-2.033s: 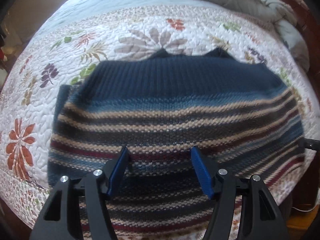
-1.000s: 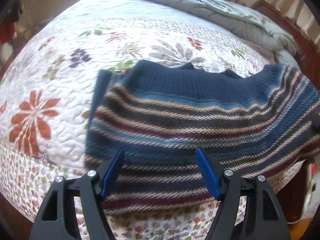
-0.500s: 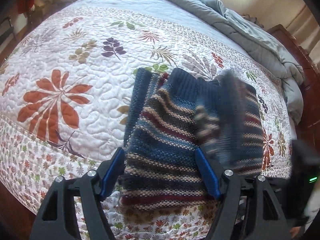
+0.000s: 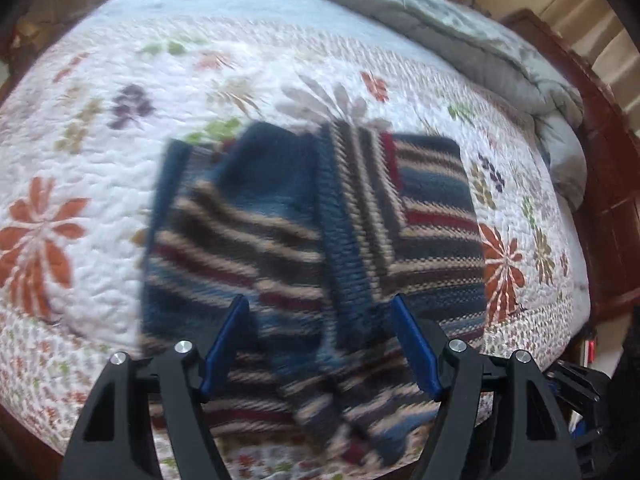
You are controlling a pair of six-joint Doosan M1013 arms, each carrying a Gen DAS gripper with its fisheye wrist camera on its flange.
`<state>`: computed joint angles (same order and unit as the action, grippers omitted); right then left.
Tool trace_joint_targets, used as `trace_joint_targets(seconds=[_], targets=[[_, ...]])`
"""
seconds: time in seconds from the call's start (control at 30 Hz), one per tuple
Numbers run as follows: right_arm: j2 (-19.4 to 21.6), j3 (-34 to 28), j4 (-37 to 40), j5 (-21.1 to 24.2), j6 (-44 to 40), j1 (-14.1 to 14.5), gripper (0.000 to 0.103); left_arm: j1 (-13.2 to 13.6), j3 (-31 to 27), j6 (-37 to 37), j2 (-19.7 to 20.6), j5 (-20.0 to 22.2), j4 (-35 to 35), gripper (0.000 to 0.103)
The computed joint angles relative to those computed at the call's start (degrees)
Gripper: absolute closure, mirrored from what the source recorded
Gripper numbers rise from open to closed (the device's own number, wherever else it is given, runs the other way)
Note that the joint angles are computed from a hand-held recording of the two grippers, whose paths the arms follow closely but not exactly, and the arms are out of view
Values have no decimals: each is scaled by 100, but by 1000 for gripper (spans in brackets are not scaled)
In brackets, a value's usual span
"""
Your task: Fold small clothes
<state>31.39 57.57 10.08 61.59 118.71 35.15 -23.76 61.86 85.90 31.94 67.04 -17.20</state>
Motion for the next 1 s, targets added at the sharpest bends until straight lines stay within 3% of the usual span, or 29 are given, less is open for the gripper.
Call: trace_joint_targets(seconds=[0.1, 0.23, 0.33, 0.37, 0.43, 0.47, 0.53, 0.63, 0.73, 0.87, 0.93, 1.0], targets=[[-204, 370, -3, -193, 169, -52, 53, -17, -219, -83, 229, 343, -266, 29], [-349, 745, 89, -466, 385, -118, 53, -44, -249, -113, 340, 492, -516, 33], [-411, 958, 305, -723, 467, -150, 53, -57, -181, -77, 310, 427, -633, 56], [-425, 997, 328, -766, 502, -150, 53, -67, -159, -89, 285, 367, -573, 71], [-453, 1065, 365, -826, 571, -159, 53, 17, -98, -89, 243, 282, -875, 83], [-471, 1113, 416, -880, 583, -166, 53, 137, -7, -51, 181, 166, -1304, 84], [-523, 1199, 488, -991, 596, -172, 52, 235, 83, 40, 77, -43, -1474, 85], [-569, 1293, 573, -1163, 641, -175, 50, 317, 166, -66, -29, -230, -1193, 86], [-575, 1341, 690, -1301, 585, -165, 50, 301, 204, -283, 46, -122, -746, 85], [-426, 1108, 342, -1054, 812, -66, 50, 374, 427, -335, 113, -181, -1055, 84], [-370, 1003, 217, -957, 846, -27, 50, 405, 459, -271, 69, -177, -1204, 78], [-307, 878, 43, -827, 906, 10, 50, 433, 477, -353, -4, -79, -1134, 64]])
